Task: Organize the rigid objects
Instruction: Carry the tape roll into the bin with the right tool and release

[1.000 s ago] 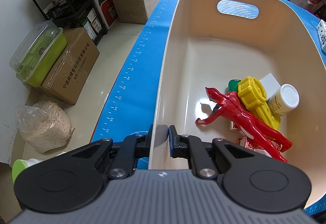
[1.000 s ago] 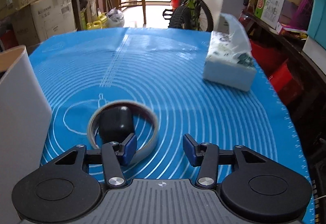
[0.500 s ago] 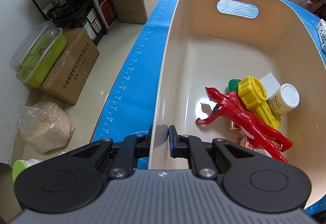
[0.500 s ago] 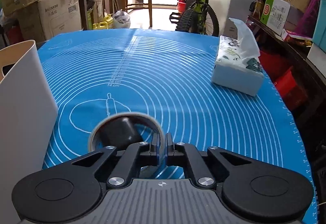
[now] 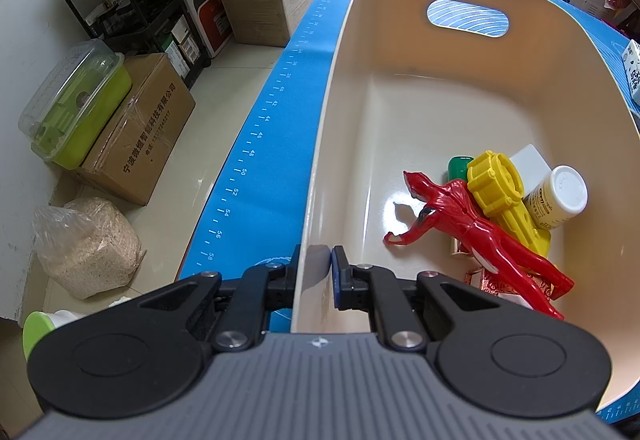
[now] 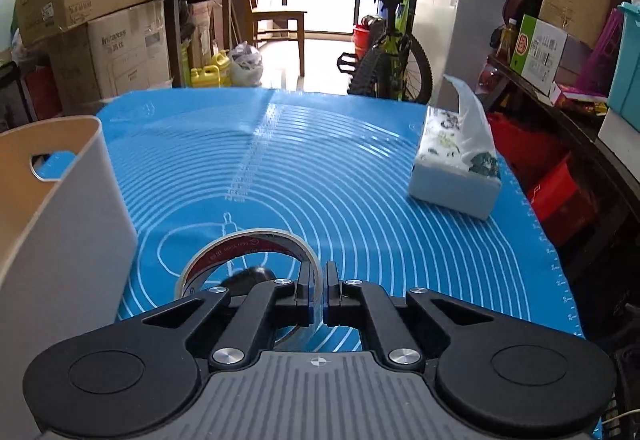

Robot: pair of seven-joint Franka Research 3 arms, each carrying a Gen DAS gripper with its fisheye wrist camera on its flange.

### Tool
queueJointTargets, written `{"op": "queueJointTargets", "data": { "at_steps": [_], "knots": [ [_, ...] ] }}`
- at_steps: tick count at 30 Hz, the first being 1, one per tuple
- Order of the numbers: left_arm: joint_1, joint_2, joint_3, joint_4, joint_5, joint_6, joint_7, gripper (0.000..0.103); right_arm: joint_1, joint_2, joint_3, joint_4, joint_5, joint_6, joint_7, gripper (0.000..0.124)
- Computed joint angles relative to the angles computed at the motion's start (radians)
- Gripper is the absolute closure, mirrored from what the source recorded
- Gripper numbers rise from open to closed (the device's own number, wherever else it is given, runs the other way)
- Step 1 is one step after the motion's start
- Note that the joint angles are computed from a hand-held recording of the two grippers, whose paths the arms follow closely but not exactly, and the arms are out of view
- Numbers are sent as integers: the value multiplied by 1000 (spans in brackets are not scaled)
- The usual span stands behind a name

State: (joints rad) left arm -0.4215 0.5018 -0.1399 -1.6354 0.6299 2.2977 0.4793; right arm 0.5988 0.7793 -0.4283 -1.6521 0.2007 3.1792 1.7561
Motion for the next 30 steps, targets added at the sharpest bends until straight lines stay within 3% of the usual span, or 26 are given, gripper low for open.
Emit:
{"op": "queueJointTargets", "data": {
  "at_steps": [5, 12, 21, 25, 30],
  "knots": [
    [0, -1, 0, 0, 0, 0, 1, 88, 15, -39, -4, -38, 15, 47, -19, 109],
    [0, -1, 1, -1, 0, 1, 0, 89, -3, -126, 61, -110, 77, 151, -113, 109],
    [0, -1, 0, -2, 0, 2, 1, 89, -176, -238, 331, -181, 45, 266, -242, 109],
    [0, -1, 0, -2, 0, 1, 2, 89, -276, -255, 472, -191, 1, 258, -286, 109],
    [0, -2, 1, -2, 0, 1, 1, 89, -346, -249, 593, -191, -41, 211, -357, 109]
  ]
}}
